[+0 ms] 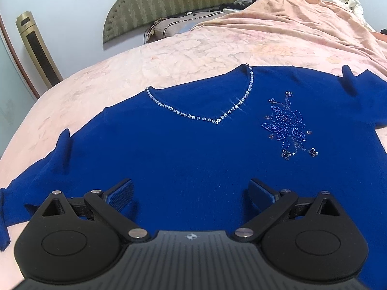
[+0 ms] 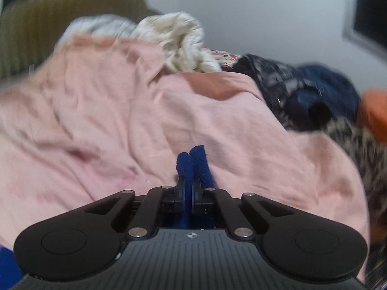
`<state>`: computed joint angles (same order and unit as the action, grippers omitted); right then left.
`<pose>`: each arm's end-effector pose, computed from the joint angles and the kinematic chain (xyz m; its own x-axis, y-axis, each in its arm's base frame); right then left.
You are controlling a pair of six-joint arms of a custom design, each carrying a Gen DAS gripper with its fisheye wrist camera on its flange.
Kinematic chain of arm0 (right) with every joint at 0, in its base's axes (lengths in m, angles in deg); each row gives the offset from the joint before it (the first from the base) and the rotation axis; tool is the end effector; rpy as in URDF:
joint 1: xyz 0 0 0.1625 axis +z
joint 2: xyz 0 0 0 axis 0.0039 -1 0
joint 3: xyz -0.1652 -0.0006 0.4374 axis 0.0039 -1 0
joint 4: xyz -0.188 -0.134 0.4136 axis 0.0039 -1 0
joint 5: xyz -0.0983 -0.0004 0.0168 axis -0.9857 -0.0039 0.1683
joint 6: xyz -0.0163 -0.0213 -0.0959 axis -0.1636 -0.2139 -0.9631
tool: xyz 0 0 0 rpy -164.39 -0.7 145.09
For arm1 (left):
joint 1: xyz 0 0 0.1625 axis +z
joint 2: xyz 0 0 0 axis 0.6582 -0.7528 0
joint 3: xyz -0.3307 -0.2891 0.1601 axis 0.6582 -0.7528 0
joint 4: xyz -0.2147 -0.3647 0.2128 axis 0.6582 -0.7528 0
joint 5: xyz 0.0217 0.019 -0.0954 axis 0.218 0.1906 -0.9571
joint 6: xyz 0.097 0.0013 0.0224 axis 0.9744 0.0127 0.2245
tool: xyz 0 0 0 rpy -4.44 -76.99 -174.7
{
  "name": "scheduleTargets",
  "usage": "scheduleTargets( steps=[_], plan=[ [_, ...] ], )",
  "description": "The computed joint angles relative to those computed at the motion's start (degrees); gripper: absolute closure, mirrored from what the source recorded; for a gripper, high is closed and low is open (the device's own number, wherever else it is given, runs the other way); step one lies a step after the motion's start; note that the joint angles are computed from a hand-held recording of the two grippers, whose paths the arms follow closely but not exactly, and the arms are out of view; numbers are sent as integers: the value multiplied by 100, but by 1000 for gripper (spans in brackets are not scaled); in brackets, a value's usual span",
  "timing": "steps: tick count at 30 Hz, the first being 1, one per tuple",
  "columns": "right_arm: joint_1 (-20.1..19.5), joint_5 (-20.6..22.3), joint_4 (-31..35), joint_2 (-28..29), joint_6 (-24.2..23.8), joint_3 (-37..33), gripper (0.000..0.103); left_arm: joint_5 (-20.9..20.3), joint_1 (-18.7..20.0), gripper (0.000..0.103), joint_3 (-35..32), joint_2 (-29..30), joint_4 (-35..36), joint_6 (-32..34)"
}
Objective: Fold small clothes
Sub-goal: 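Grasp the sweater sleeve cuff with the right gripper and lift it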
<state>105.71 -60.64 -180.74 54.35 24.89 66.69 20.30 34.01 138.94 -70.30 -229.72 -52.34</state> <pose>0.2778 -0.7588 -0.0215 -0.6800 0.2641 0.6840 -0.4879 0.5335 -0.6909 0.0988 -0.4824 0.3847 -0.5222 -0.2187 -0.8243 0.4451 0.7546 -0.4822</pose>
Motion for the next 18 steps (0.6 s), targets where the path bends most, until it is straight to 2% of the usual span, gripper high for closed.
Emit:
scheduleTargets(
  steps=[4, 5, 8, 12, 16, 18],
  plan=[
    [-107, 751, -559, -686, 1136, 1022, 99, -51, 13, 2, 17, -127, 56, -55],
    [-129, 901, -780, -822, 1293, 1238, 99, -68, 23, 2, 19, -166, 76, -83],
    [-121, 991, -1452, -1104, 1552, 1637, 98, -93, 39, 2, 28, -293, 149, -177],
    [99, 808, -1639, -1229, 1627, 1845, 96, -97, 86, 2, 30, -453, 153, -207],
    [521, 1254, -1683, -957, 1135, 1817, 96, -97, 157, 2, 37, -640, 198, -290],
    [720, 1526, -1473, -734, 1007, 1677, 96, -126, 190, 2, 56, -741, 211, -320]
  ],
)
